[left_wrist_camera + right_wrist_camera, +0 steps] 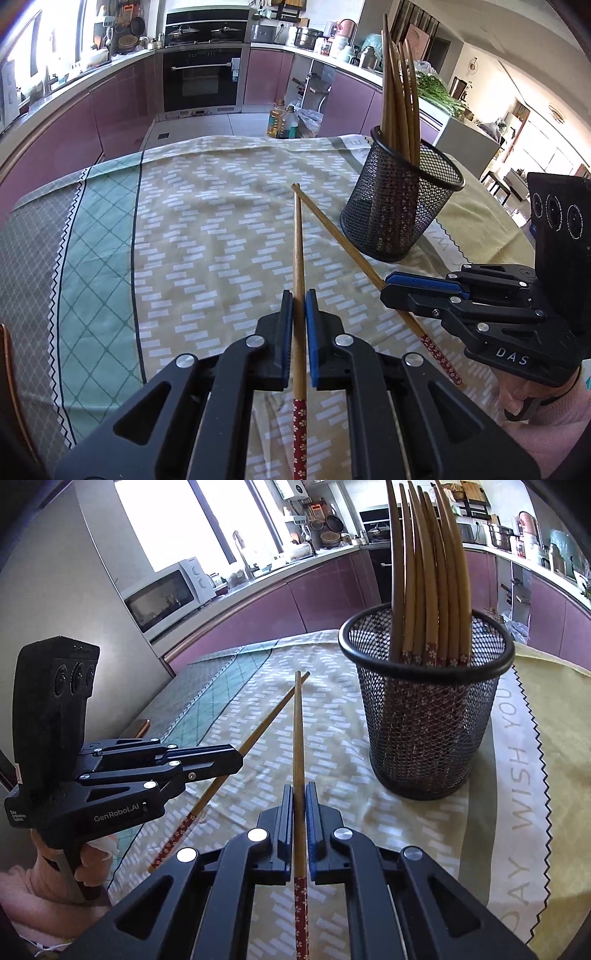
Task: Organize utensils
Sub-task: 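Close the left tool on one chopstick while the right tool grasps the other, then lift both held chopsticks upright and carry them over the mesh cup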
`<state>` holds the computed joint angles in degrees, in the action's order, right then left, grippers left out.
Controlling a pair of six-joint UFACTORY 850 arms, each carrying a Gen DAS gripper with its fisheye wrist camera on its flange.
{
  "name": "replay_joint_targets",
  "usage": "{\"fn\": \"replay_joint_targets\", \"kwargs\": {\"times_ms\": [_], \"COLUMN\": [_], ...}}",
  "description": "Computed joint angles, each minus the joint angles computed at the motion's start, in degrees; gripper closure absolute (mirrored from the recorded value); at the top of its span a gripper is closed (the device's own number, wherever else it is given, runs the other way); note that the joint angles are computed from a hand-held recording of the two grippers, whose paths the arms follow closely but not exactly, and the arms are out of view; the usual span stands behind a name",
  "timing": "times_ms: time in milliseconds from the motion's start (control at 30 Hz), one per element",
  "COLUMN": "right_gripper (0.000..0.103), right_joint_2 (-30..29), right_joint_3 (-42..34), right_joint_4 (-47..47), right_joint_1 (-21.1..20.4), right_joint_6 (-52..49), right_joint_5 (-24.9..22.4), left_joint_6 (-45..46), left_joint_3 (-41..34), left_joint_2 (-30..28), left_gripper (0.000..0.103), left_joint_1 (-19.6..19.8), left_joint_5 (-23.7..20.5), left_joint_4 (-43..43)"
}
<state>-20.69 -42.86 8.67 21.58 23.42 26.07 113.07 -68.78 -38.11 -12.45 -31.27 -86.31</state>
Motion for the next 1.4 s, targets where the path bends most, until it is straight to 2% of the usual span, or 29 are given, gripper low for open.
{"fn": "replay_joint_targets", "kwargs": {"times_ms": [800,1400], "right_gripper": [0.097,0.097], "right_joint_2": [7.8,11.3], "right_joint_3": [6.1,8.0], "right_joint_4": [7.2,11.0], "right_joint_1": [1.9,2.2], "right_joint_6": [-8.0,-12.7], "right_joint_5": [6.9,9.1], "left_joint_6": [3.7,8.0], "left_joint_3": [3.7,5.1], "left_joint_2": [5.6,7.4], "left_gripper": [0.095,0.095], "left_joint_1": [2.7,2.5], "left_joint_5": [-8.8,-11.3], "left_joint_4": [-2.5,-5.2]}}
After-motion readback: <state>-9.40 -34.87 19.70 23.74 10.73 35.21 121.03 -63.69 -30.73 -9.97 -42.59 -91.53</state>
